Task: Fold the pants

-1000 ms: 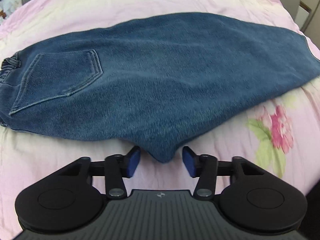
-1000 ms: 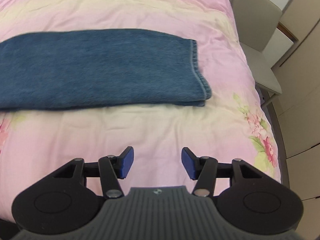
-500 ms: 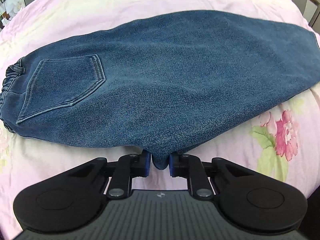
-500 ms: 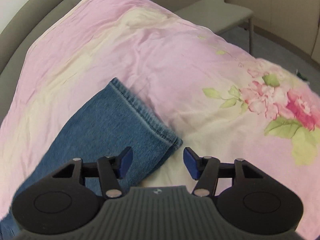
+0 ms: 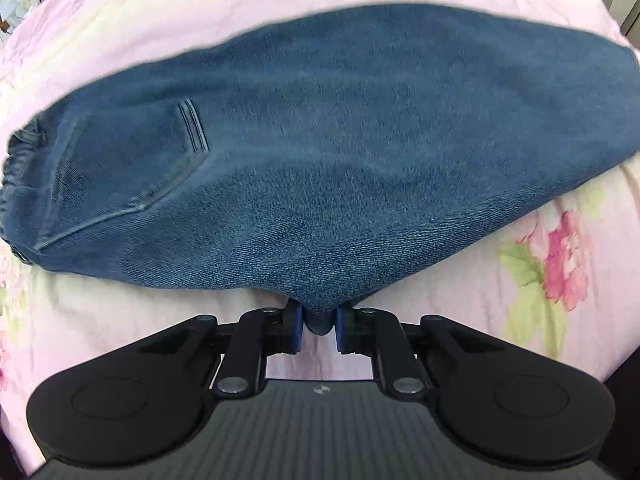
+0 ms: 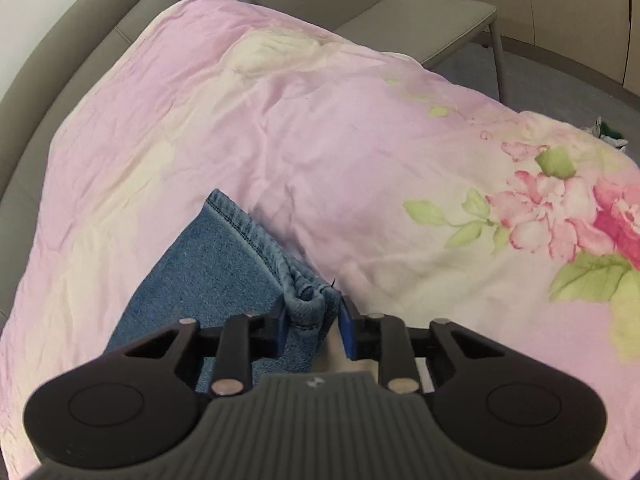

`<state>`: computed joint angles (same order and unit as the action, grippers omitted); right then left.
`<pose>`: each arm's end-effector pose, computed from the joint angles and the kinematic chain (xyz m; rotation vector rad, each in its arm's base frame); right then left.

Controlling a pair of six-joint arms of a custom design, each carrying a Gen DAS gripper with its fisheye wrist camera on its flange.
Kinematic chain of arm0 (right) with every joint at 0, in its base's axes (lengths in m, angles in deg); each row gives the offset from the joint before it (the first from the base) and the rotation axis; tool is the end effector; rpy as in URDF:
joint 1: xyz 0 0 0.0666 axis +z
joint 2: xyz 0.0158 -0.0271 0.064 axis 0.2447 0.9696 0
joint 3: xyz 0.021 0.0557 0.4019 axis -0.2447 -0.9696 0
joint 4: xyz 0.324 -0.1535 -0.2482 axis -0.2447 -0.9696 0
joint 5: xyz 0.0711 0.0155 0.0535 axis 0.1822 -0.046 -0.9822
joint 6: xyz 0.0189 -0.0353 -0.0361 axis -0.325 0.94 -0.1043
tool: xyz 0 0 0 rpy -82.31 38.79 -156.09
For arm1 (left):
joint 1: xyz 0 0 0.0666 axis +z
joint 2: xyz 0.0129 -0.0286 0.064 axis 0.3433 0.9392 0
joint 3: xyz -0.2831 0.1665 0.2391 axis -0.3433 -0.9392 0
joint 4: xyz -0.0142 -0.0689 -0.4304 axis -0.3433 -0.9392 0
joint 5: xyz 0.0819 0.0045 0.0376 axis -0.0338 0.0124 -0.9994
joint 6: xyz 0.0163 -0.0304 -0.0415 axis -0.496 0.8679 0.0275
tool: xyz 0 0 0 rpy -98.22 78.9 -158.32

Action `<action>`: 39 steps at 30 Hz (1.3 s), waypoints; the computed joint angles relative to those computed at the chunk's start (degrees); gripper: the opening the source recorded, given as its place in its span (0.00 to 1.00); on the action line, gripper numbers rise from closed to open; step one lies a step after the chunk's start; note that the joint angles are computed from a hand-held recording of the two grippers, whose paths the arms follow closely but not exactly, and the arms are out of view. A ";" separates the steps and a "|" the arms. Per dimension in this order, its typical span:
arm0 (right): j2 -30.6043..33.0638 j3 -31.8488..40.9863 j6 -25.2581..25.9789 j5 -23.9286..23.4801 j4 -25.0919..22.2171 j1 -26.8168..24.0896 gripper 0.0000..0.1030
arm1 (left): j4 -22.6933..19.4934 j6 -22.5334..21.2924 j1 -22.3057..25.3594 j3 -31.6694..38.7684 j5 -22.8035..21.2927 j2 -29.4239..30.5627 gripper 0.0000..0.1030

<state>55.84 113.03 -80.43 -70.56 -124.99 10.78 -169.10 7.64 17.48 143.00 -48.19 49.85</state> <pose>0.8155 -0.0399 0.4207 0.4378 2.5394 0.4320 0.4478 -0.0158 0.4587 -0.3932 2.8813 0.1484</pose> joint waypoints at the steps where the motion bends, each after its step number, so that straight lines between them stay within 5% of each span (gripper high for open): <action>1: 2.46 4.20 0.37 0.77 -2.64 0.13 0.20 | -0.06 0.22 0.26 -0.64 0.61 0.44 0.16; 7: 0.27 -2.23 0.76 0.29 0.29 -0.25 0.21 | -1.35 0.76 2.31 -0.86 4.45 2.14 0.17; 12: 2.07 2.11 3.39 1.07 -2.67 0.02 0.21 | -6.41 3.41 -0.60 1.35 0.11 1.92 0.12; 16: 2.17 3.83 6.58 2.32 -3.20 0.53 0.21 | -3.94 2.82 -4.88 1.34 -1.58 -1.53 0.14; 20: -3.59 -3.66 10.12 2.37 2.22 1.04 0.20 | -1.09 2.68 -6.79 3.10 -0.17 -2.45 0.15; 27: -12.69 -10.65 21.20 -0.75 8.56 4.18 0.18 | 6.90 0.87 -5.60 6.62 -1.38 0.74 0.15; 32: -19.24 -16.22 29.70 -2.22 11.49 9.45 0.18 | 12.93 -1.17 -3.43 6.66 1.63 2.74 0.15; 39: -26.12 -25.45 40.04 -2.79 11.86 18.33 0.17 | 14.20 -3.36 -1.03 5.37 4.39 4.24 0.15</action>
